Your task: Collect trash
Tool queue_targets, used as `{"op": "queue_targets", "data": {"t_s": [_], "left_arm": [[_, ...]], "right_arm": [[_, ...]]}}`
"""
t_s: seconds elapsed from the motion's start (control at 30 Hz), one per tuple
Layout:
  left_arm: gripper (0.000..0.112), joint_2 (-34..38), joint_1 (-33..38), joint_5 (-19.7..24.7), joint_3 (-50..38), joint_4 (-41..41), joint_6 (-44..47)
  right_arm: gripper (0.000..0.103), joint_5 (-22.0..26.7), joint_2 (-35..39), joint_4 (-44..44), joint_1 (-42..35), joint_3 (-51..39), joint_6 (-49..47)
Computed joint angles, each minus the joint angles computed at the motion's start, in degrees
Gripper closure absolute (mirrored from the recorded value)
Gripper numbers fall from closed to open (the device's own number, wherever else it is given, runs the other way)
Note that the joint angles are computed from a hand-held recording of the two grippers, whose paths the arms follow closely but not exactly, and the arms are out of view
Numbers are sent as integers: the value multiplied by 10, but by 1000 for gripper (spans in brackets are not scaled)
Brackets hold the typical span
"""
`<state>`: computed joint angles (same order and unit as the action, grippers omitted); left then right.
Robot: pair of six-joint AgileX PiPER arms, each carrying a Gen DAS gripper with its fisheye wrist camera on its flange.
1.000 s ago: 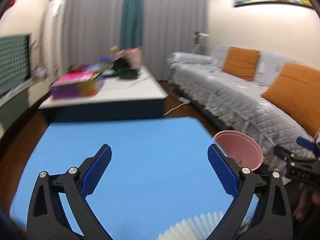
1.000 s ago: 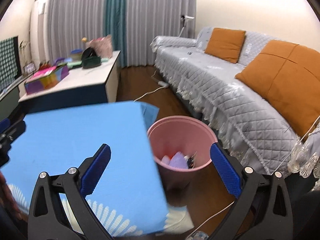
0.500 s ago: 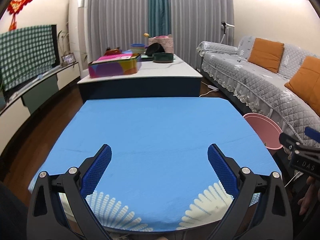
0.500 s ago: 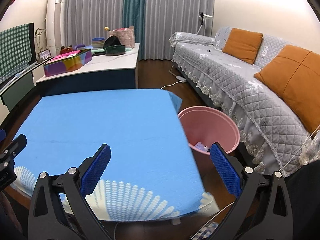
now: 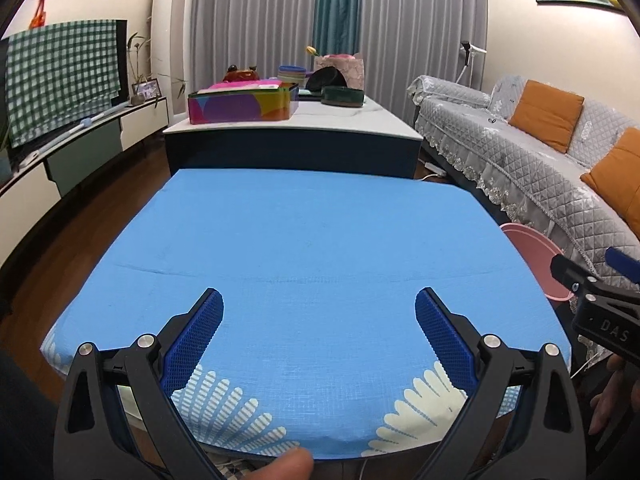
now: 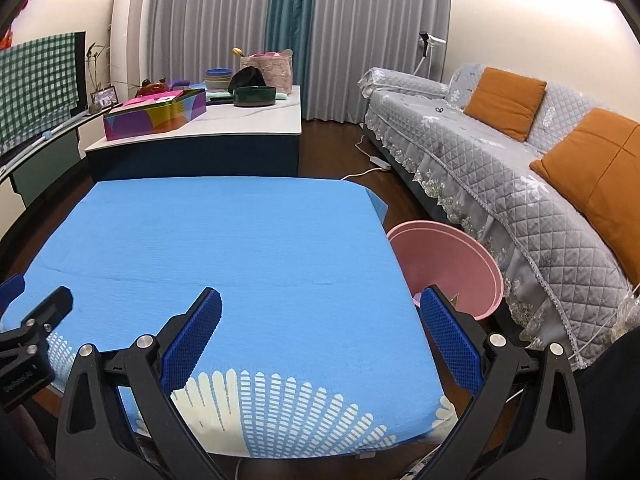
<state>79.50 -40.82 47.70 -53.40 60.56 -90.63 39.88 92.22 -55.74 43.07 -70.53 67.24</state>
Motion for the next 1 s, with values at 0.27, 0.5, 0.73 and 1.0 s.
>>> {"op": "queue_targets", "data": {"t_s": [0.27, 0.5, 0.73, 1.0], "left_arm": [[18, 5, 7, -7, 2, 5, -17], [18, 9, -3, 0, -1, 9, -13], [18, 9, -2, -2, -3, 8, -10], [18, 12, -2, -6, -6, 7, -3]], "right_arm": [[5, 0, 1, -26, -2, 5, 31], [5, 4, -1, -46, 2, 8, 42], [5, 6, -3, -47, 4, 9, 46], [5, 9, -4, -47, 7, 10, 49]]}}
